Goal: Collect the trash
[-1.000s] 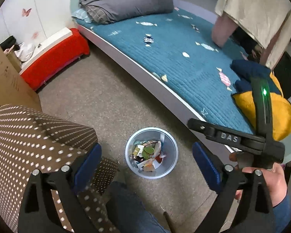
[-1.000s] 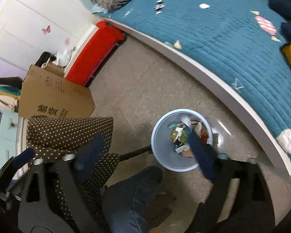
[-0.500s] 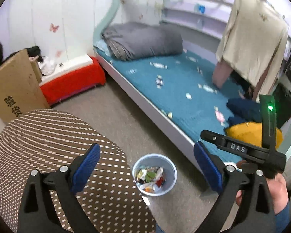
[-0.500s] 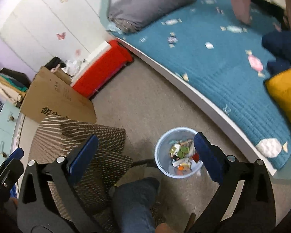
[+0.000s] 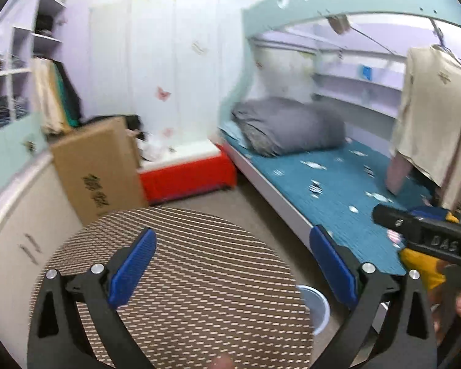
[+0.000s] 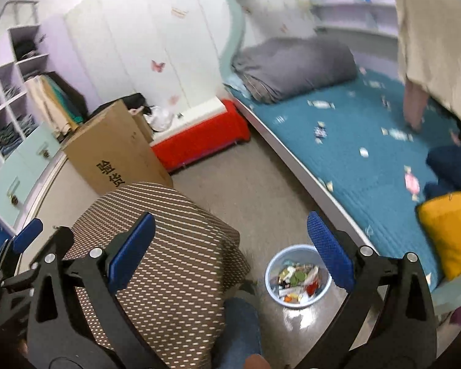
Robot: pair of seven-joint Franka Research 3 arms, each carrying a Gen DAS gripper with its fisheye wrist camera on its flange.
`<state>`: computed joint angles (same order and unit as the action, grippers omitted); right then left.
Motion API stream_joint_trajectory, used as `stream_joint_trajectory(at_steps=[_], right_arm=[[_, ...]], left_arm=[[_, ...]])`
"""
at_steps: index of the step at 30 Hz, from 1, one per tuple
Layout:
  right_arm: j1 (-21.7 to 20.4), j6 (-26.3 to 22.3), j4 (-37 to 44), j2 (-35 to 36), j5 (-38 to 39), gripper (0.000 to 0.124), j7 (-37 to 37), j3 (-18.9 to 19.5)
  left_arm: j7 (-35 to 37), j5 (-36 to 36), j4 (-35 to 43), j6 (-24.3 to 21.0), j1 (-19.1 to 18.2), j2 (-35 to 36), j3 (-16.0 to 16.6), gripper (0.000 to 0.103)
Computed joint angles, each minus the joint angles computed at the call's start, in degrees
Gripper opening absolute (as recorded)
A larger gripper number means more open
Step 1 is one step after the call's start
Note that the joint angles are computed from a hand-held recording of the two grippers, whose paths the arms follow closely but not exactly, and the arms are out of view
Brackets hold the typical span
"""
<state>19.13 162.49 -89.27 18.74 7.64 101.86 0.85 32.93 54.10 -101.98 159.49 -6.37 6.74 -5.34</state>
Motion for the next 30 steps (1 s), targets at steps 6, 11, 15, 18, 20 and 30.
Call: stream_joint_trajectory(at_steps=[6, 11, 15, 18, 20, 30], right_arm=[[4.4, 4.4, -2.2, -4.0, -7.5, 0.097, 2.7, -1.9], [5.9, 6.8, -3.2, -6.3, -11.5, 0.097, 3.6, -1.8], [8.4, 8.9, -4.5, -8.2, -19.3, 0.097, 9.1, -4.1], [10.0, 9.5, -4.7, -9.2, -26.6, 0.097, 14.7, -5.8], [10.3, 10.2, -5.1, -10.0, -30.8, 0.097, 18.1, -6.1], [8.7, 11.3, -5.5, -11.3, -39.2, 0.097, 25.6, -4.0]], left_arm=[[-8.2, 5.6, -5.3, -2.0, 2.5, -7.8, -0.3, 0.098], [-11.3, 7.9, -8.6, -3.1, 5.9, -13.3, -2.2, 0.098], [-14.5, 10.7, -10.1, -3.0, 8.0, -16.2, -3.7, 0.098], [-17.2, 12.1, -11.5, -2.1, 9.4, -18.5, -4.3, 0.098], [-19.3, 13.4, -12.3, -1.9, 10.4, -19.9, -5.0, 0.098], [-24.1, 15.5, -14.8, -1.8, 13.6, -24.6, -7.2, 0.098]])
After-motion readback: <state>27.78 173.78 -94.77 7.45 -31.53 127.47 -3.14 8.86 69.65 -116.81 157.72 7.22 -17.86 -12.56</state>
